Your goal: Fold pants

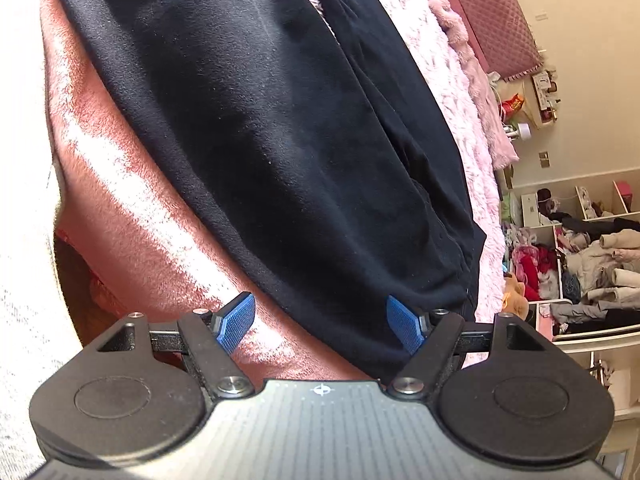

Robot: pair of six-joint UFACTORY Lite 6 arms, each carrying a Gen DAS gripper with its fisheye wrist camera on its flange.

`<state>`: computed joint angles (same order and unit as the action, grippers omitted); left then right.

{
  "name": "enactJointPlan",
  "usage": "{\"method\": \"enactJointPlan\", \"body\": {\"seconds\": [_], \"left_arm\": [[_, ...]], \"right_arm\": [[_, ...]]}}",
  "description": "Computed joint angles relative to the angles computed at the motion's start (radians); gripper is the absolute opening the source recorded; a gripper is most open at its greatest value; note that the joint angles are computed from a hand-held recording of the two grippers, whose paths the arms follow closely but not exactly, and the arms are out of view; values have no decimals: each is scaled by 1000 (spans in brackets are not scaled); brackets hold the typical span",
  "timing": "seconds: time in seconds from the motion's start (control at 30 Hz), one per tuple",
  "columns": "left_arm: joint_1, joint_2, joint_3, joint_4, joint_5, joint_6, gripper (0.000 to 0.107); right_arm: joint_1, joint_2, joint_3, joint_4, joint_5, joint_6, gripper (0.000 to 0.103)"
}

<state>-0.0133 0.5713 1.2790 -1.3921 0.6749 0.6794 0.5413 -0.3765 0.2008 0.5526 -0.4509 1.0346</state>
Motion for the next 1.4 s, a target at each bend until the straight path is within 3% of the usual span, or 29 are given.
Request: {"method": "enactJointPlan", "body": {"seconds": [0.1,0.2,0.3,0.43,0.67,0.73,0.87,0.9,0.97,1.0,1.13,1.4], "left_arm": [[0,18,10,-11,-27,-18,85],[-15,13,21,15,-117,-64,80],[-16,34,41,-21,-156,-62,79],[-18,69,57,19,-215,-162,68],[-16,150,117,-66,-220,-121,57],[-17,151,108,-121,-236,-65,45],[-20,179,140,-77,-254,-133,44],[-19,180,140,-90,-252,-119,35],[-20,163,118,-128,-262,-73,7],[-19,156,107,-156,-260,-48,2],[-14,103,46,-245,-262,27,1],[20,-21,-31,-384,-194,196,1]], "right_arm": [[1,12,-29,-50,-106,55,26],[-8,44,-25,-78,-134,97,26],[35,54,-33,-2,-160,54,14],[66,46,-40,59,-172,-13,14],[7,127,-23,-90,-211,115,14],[2,131,-30,-116,-223,149,14],[7,123,-40,-119,-231,169,14],[9,121,-42,-117,-234,169,14],[1,125,-41,-128,-247,173,14],[5,119,-42,-120,-250,162,11],[34,80,-47,-60,-268,66,2],[41,33,-43,-38,-289,6,0]]}}
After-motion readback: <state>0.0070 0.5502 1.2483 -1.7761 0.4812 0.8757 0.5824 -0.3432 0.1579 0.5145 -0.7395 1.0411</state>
